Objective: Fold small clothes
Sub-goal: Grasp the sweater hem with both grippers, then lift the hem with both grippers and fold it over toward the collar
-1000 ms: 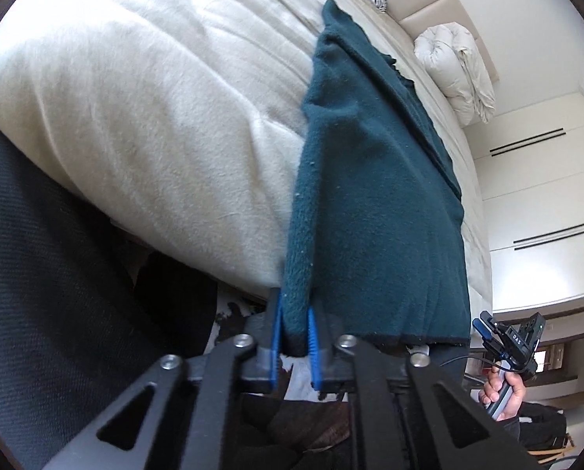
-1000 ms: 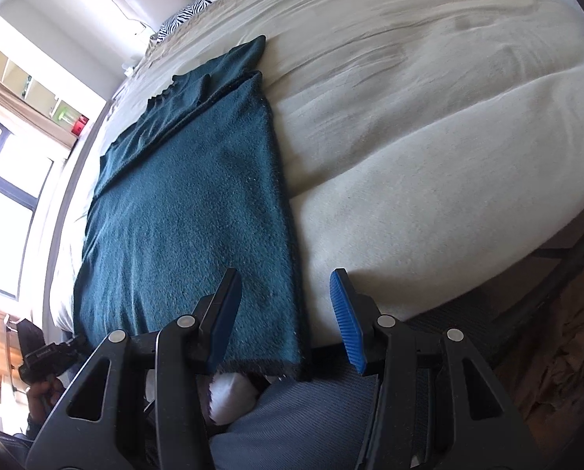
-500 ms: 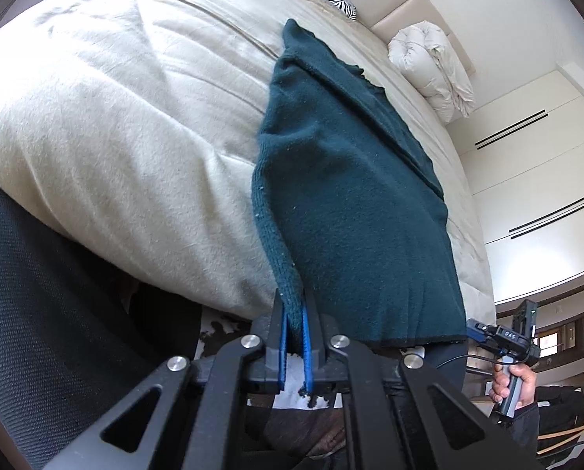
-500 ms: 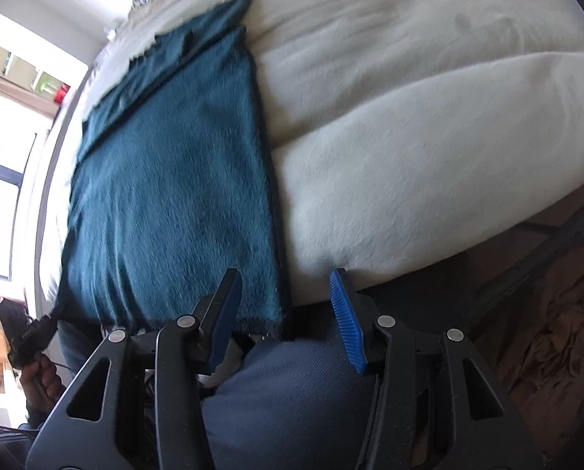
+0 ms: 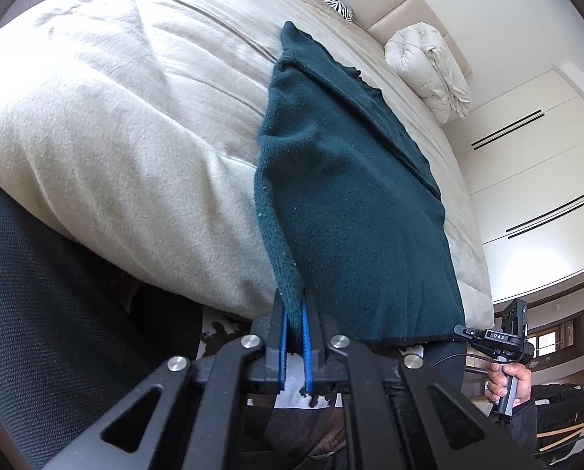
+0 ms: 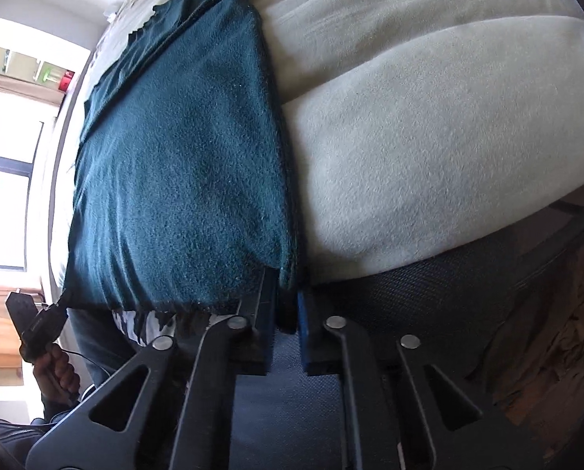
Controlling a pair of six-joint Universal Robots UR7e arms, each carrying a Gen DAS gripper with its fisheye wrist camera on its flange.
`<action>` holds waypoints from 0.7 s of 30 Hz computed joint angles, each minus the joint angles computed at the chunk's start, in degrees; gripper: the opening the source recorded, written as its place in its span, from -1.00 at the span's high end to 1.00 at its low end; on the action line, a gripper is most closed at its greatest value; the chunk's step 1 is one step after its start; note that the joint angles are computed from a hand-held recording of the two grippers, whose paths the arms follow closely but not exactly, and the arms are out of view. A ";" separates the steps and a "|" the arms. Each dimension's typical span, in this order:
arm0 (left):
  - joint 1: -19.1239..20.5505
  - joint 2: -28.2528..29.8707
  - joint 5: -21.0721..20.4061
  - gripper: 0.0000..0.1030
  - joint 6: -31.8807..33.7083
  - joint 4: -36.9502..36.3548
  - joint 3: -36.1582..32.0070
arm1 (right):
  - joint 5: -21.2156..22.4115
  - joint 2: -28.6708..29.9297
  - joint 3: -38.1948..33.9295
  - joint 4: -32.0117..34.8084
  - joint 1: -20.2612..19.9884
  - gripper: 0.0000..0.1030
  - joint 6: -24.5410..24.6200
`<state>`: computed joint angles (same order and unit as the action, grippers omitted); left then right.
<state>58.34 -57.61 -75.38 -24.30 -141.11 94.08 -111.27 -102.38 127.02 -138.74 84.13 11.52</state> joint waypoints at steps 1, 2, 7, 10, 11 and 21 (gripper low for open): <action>-0.07 -0.07 -0.20 0.87 0.10 -0.21 -0.01 | 0.00 -0.14 0.34 -0.76 0.19 0.88 -0.12; -0.17 -0.08 -0.36 0.87 0.38 -0.61 -0.10 | 0.12 -0.36 0.51 -1.11 0.26 0.89 -0.19; 0.14 0.29 -3.24 0.87 0.16 -2.94 -1.31 | 3.43 -1.67 0.84 -5.75 0.92 0.89 -0.09; 0.59 0.87 -5.51 0.87 -0.19 -5.43 -2.49 | 7.30 -2.02 0.37 -9.15 0.81 0.90 -0.31; 0.72 1.02 -6.02 0.87 -0.38 -6.05 -2.76 | 8.27 -1.95 0.16 -10.04 0.79 0.90 -0.31; 2.51 3.12 -9.18 0.88 -2.09 -10.98 -6.86 | 13.60 2.98 -3.48 -21.11 1.77 0.90 0.65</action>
<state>60.85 -54.48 -84.55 -26.39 -152.09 87.22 -97.68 -99.40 123.54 -159.85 85.90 12.17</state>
